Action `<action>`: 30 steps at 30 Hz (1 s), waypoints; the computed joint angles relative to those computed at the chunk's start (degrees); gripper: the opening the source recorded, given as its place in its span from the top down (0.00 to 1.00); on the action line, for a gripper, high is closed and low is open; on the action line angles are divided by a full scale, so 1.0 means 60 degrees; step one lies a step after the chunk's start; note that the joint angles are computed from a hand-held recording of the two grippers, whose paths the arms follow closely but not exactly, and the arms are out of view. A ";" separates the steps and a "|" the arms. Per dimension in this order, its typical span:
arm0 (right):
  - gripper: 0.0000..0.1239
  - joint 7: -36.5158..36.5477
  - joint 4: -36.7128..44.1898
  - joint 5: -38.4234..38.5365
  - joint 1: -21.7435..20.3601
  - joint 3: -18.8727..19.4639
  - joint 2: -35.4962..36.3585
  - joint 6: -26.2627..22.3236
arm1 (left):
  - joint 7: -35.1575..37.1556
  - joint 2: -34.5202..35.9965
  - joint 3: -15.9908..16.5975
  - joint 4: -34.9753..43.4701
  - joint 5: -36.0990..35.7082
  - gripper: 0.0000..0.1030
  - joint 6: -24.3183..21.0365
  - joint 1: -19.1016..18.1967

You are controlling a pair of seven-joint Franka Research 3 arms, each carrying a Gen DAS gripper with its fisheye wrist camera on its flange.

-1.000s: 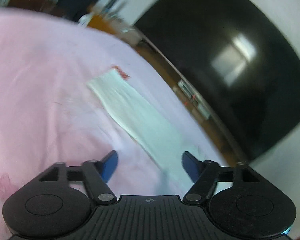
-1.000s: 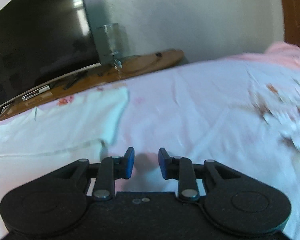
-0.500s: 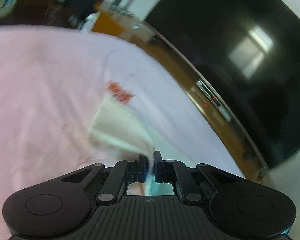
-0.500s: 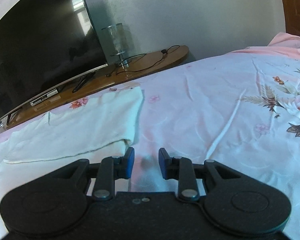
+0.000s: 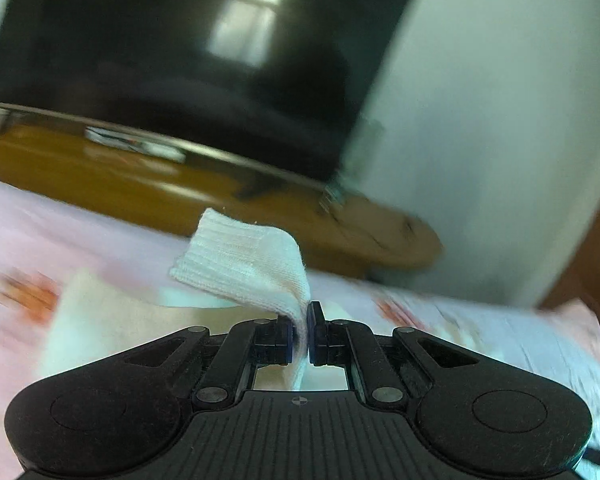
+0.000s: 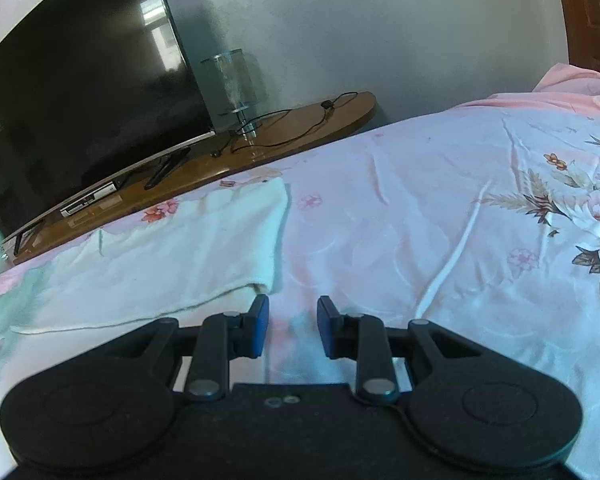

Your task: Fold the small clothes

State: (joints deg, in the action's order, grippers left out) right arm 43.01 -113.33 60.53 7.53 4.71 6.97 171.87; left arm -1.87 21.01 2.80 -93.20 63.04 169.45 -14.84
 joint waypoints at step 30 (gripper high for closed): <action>0.55 0.1132 0.2702 -0.2053 0.1503 0.0642 0.1841 -0.1054 | -0.1248 -0.1392 0.0513 -0.2639 0.0222 0.36 -0.2148 -0.1055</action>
